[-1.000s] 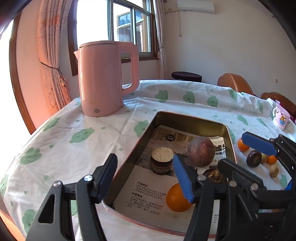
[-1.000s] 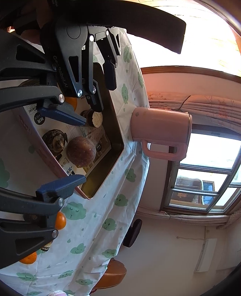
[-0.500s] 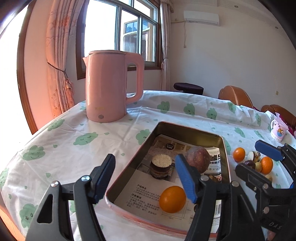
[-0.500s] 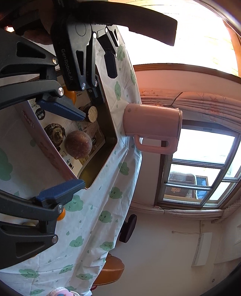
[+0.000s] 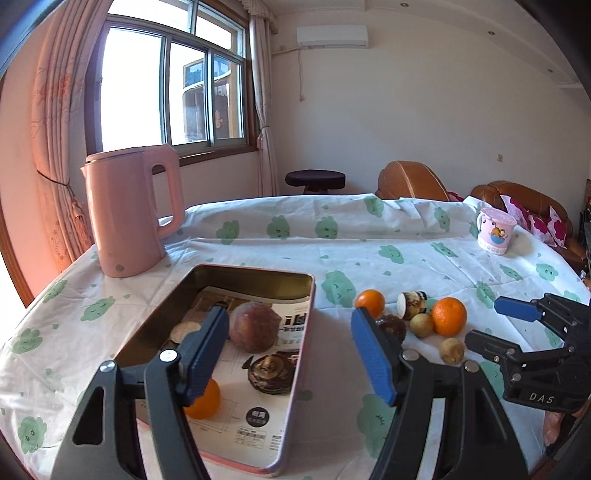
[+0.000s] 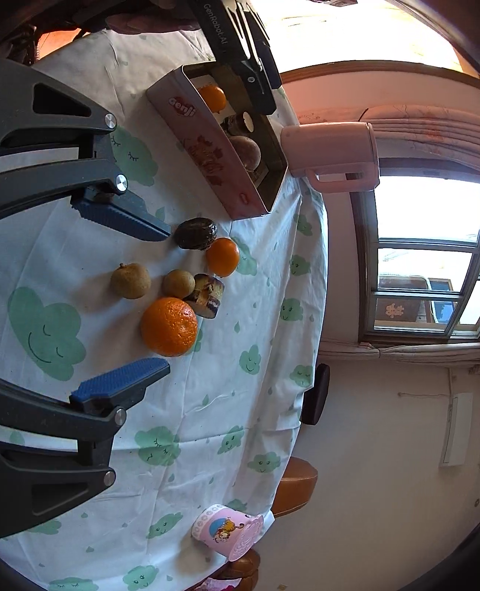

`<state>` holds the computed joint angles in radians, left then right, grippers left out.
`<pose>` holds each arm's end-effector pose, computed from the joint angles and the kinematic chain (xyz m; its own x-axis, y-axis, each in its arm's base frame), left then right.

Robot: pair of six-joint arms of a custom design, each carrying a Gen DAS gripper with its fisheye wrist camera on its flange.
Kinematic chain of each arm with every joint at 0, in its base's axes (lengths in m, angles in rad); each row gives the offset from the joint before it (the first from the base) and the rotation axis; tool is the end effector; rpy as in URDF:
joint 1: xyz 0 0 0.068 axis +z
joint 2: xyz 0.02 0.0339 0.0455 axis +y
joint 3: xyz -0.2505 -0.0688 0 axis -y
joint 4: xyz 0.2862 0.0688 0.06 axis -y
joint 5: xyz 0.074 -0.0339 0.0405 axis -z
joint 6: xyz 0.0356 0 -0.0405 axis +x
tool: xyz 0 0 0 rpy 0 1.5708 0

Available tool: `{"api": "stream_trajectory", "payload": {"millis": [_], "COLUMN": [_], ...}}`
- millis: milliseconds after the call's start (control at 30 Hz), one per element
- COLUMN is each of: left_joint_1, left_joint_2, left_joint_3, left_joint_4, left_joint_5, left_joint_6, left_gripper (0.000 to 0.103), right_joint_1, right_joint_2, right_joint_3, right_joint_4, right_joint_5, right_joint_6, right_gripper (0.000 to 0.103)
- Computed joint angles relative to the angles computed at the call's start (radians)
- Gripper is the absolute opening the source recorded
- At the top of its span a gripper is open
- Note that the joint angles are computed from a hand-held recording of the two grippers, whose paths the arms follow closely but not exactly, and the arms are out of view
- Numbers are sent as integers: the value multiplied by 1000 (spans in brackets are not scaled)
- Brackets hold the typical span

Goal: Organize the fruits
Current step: 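Withdraw both open grippers from the tin toward the loose fruits, then grasp the dark brown fruit with the left gripper while the right grasps a small brown fruit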

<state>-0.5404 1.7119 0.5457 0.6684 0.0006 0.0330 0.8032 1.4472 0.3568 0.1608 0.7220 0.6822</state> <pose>0.2738 -0.1643 0.0697 -0.3922 0.2738 -0.8782 0.5282 0.8487 0.0287 0.1800 0.1526 0.0553 -0.5994 0.0603 -0.7982 0.1448 0.9889 -0.0339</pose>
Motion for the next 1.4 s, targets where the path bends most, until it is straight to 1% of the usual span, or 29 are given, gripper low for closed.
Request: {"api": "stream_trajectory", "payload": {"millis": [67, 133, 200, 233, 400, 467, 533, 567, 600, 667, 800, 900, 1067, 1133, 1200, 1233, 1333, 1367, 1400], "left_joint_1": [-32, -55, -68, -72, -77, -76, -76, -77, -79, -86, -106, -128, -153, -159, -159, -158, -161, -160, -157], "left_joint_2": [10, 27, 50, 61, 84, 88, 96, 100, 107, 120, 151, 184, 259, 292, 320, 327, 353, 362, 364], "left_joint_3": [10, 26, 48, 60, 91, 99, 110, 116, 124, 142, 190, 239, 347, 387, 428, 440, 479, 493, 494], "left_joint_4": [-9, -17, -31, -39, -68, -80, -88, -96, -101, -115, -159, -196, -294, -324, -372, -387, -433, -449, -452], "left_joint_5": [-14, -30, -40, -46, -47, -44, -37, -35, -30, -21, -9, -20, -16, -19, -7, 7, 29, 40, 49], "left_joint_6": [7, 10, 13, 12, 16, 18, 18, 18, 17, 13, 4, 3, 1, 2, 0, -4, -2, -2, -6], "left_gripper": [73, 73, 73, 73, 73, 73, 73, 73, 73, 73, 73, 73, 72, 69, 57, 54, 50, 38, 38], "right_joint_1": [-6, -18, -34, -41, -78, -104, -122, -122, -120, -114, -88, -88, -130, -145, -150, -147, -136, -137, -133], "right_joint_2": [23, 34, 57, 59, 107, 145, 176, 182, 183, 170, 95, 58, 45, 47, 43, 37, 41, 46, 46], "right_joint_3": [23, 20, 31, 35, 76, 101, 126, 132, 133, 119, 73, 67, 49, 36, 24, 18, 20, 23, 23], "right_joint_4": [-28, -17, -19, -22, -25, -22, -33, -37, -39, -23, 4, -15, 15, 40, 56, 62, 61, 64, 65], "right_joint_5": [-15, -51, -80, -97, -157, -208, -252, -255, -254, -246, -149, -69, -23, -27, -32, -27, -19, -20, -16], "right_joint_6": [-8, -16, -23, -28, -69, -87, -105, -107, -107, -106, -85, -76, -59, -52, -50, -50, -57, -63, -66], "right_gripper": [66, 59, 56, 52, 49, 46, 33, 30, 27, 27, 27, 27, 27, 27, 27, 27, 27, 27, 27]}}
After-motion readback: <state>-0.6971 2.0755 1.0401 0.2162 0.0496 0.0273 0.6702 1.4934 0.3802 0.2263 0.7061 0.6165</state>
